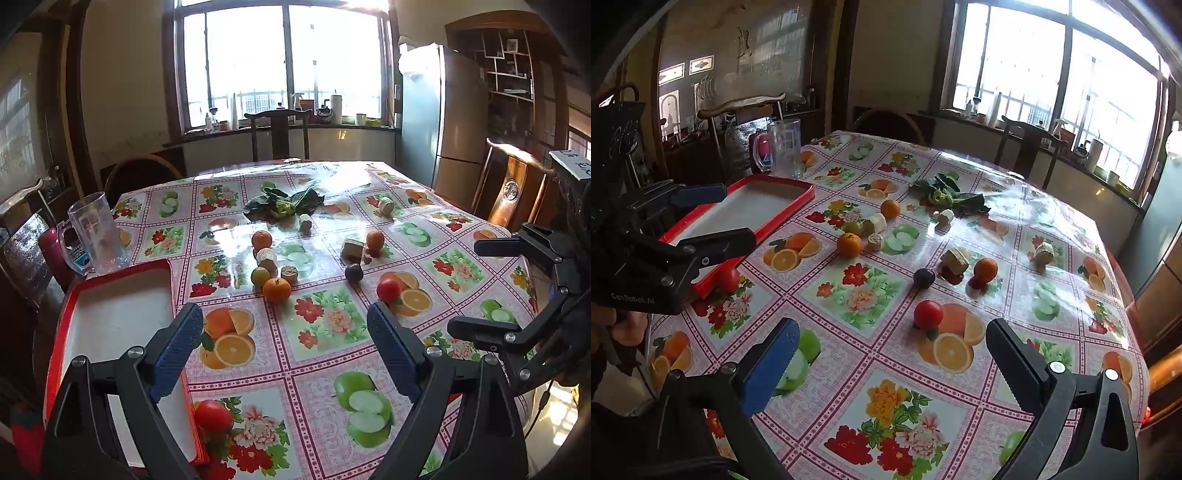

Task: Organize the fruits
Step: 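Move both tools toward the fruits on the table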

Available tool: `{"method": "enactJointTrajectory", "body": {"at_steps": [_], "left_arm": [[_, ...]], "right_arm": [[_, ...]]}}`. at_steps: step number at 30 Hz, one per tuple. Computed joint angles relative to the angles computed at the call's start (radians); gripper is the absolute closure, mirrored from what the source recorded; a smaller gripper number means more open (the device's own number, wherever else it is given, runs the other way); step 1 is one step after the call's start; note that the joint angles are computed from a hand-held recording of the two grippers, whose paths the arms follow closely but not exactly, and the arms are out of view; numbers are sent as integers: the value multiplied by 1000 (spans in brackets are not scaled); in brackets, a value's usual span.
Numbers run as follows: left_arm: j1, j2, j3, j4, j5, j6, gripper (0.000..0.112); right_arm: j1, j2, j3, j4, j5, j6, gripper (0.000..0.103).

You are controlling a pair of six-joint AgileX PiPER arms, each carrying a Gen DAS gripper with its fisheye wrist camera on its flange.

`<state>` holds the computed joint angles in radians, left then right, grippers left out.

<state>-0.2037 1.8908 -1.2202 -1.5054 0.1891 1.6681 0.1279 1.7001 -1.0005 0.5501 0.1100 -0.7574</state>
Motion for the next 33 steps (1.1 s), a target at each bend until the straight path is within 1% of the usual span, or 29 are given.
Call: {"method": "enactJointTrajectory", "body": {"at_steps": [3,5,6,7,9,11,13,15,19,24,25,26,28,31,33], "left_arm": [[5,5,-4,16,6,-19,21],[9,8,-10,44,14,-49,21],[10,12,-18,74,17,-80,21],[10,14,-20,85,17,-90,21],[9,20,-26,103,16,-106,21],[11,27,-35,144,19,-148,21],[14,37,-50,193,31,-201,21],[15,49,-66,245,39,-259,21],[13,71,-94,340,47,-357,21],[16,106,-143,437,73,-464,21],[18,117,-159,461,83,-489,21],[19,131,-178,497,93,-526,21],[17,167,-237,635,123,-669,21],[21,227,-326,736,170,-772,21],[19,273,-395,825,199,-865,21]], "right_arm": [[-4,2,1,74,6,-72,2],[-10,17,-28,38,26,-43,2],[-11,21,-26,64,23,-70,2],[-4,17,-17,58,13,-61,2],[-11,18,-17,129,17,-137,2],[-13,23,-23,160,28,-158,2],[-21,35,-20,278,30,-271,2],[-25,46,-28,305,37,-295,2],[-36,61,-47,294,58,-282,2],[-57,85,-68,352,78,-339,2],[-60,95,-77,336,83,-323,2],[-61,105,-89,288,88,-273,2],[-64,130,-112,238,90,-220,3],[-73,179,-158,251,99,-226,8],[-79,217,-200,207,118,-176,10]]}}
